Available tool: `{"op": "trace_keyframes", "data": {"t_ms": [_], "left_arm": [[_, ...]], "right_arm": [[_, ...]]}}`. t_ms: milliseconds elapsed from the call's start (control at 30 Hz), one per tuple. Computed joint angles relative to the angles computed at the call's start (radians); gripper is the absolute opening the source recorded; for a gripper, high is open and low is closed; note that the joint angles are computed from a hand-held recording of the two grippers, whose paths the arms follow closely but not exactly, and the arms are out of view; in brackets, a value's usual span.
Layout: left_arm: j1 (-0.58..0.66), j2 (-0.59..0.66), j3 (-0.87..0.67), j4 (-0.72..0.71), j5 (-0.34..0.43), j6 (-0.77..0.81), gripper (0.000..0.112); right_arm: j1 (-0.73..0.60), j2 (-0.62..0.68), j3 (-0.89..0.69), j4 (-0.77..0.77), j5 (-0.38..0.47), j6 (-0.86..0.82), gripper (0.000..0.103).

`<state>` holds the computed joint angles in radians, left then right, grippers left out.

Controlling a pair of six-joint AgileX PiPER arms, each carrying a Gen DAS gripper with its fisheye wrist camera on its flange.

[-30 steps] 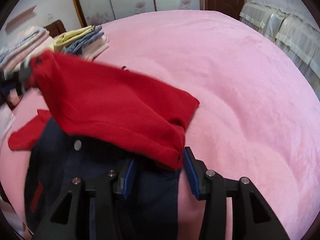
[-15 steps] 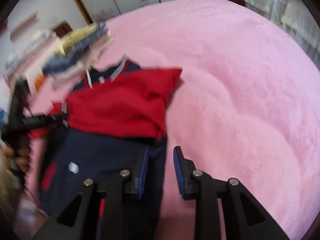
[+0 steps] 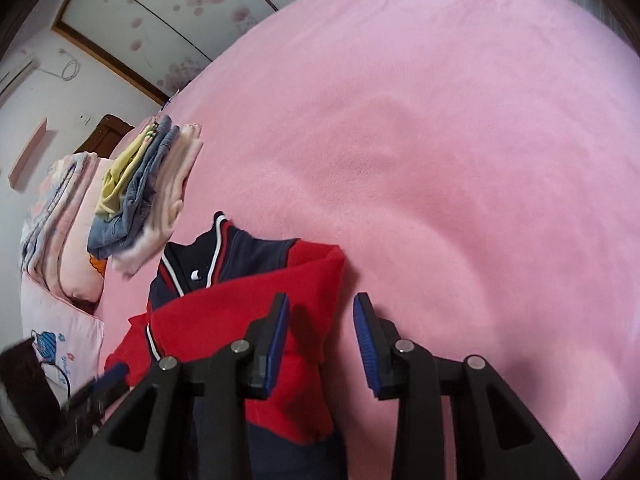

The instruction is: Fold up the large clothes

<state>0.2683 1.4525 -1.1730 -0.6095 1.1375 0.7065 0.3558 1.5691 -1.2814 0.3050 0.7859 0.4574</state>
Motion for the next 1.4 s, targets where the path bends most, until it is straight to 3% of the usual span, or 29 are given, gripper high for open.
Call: {"op": "trace_keyframes", "data": {"t_ms": [200,333,367,400,633,767,833,900,1067,1200,1400], "left_arm": [[-0.286,0.126,0.033,-0.011,-0.185,-0.138,0.050],[-0.314,0.227,-0.010,-0.024,-0.184,-0.196,0.049],[-0.322,0.235,-0.012,-0.005,-0.184,-0.192,0.049],[-0.325,0.233,-0.009,0.007,-0.181,-0.185,0.049],[-0.370,0.257,-0.036,0.085,-0.193,-0.141,0.049],[-0.373,0.270,-0.051,0.084,-0.194,-0.116,0.049],[-0.372,0.283,-0.061,0.054,-0.194,-0.114,0.049],[-0.340,0.293,-0.074,0.017,-0.166,-0.096,0.049],[-0.259,0.298,-0.128,-0.026,-0.072,-0.093,0.049],[-0.174,0.227,-0.089,-0.005,-0.096,-0.083,0.049],[-0.023,0.218,-0.114,0.075,-0.088,-0.105,0.049]], "right_arm": [[-0.053,0.043,0.008,0.143,-0.007,-0.116,0.033],[-0.056,0.071,0.008,0.184,-0.019,-0.172,0.033],[-0.050,0.076,0.006,0.175,-0.027,-0.187,0.025],[-0.045,0.081,-0.001,0.154,-0.030,-0.193,0.005],[-0.036,0.152,-0.077,0.070,-0.047,-0.324,0.005],[-0.112,0.163,-0.042,0.246,-0.022,-0.447,0.011],[-0.117,0.117,-0.011,0.232,-0.020,-0.393,0.021],[-0.063,0.048,0.007,0.067,-0.009,-0.251,0.026],[0.130,-0.133,0.101,-0.215,0.014,0.022,0.026],[0.323,-0.182,0.128,-0.498,0.053,0.301,0.026],[0.361,-0.111,0.106,-0.512,0.047,0.372,0.026]]}}
